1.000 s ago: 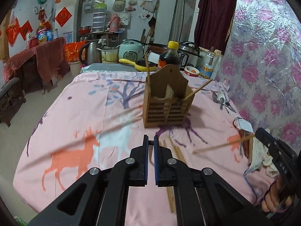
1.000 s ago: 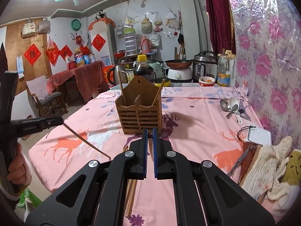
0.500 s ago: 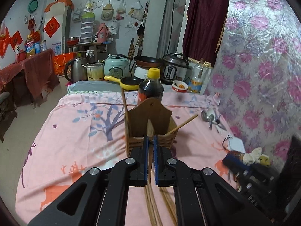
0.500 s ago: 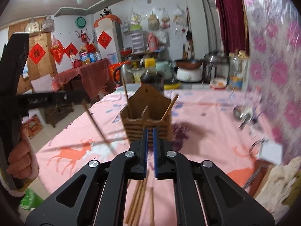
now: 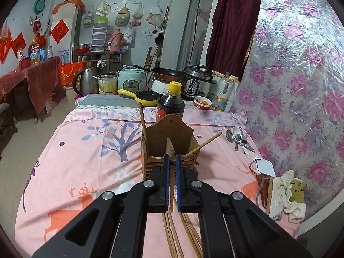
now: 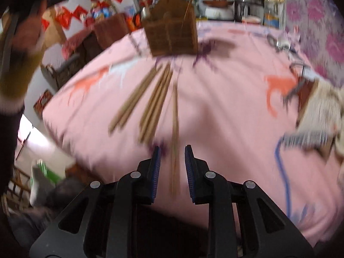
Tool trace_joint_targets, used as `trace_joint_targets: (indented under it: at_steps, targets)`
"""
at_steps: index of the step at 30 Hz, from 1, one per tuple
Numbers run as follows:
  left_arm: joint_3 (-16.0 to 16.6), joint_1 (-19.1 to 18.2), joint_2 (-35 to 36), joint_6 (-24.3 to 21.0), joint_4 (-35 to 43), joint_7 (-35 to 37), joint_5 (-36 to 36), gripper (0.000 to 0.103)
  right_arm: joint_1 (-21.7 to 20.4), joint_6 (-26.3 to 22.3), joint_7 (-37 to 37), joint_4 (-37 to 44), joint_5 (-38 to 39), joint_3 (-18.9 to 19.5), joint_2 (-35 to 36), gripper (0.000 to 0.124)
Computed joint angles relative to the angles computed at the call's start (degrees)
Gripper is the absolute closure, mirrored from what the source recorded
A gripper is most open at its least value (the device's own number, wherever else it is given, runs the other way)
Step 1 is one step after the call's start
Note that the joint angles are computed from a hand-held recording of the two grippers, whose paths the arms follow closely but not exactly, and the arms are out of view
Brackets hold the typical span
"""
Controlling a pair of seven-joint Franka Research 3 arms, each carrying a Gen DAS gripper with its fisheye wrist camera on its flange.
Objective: Organize utensils
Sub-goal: 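Lower the chopsticks into the wooden holder with both grippers and release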
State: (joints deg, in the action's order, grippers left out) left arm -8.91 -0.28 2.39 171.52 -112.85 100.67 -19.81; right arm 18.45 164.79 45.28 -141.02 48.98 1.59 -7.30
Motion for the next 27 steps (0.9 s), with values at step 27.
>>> trace_joint_targets:
  at_steps: [27]
  targets:
    - [1.1, -0.1, 6.6, -3.2, 14.3, -16.4, 19.7, 0.097, -3.3, 1.8, -0.9, 33.5, -0.7, 1.7, 14.5, 0.118]
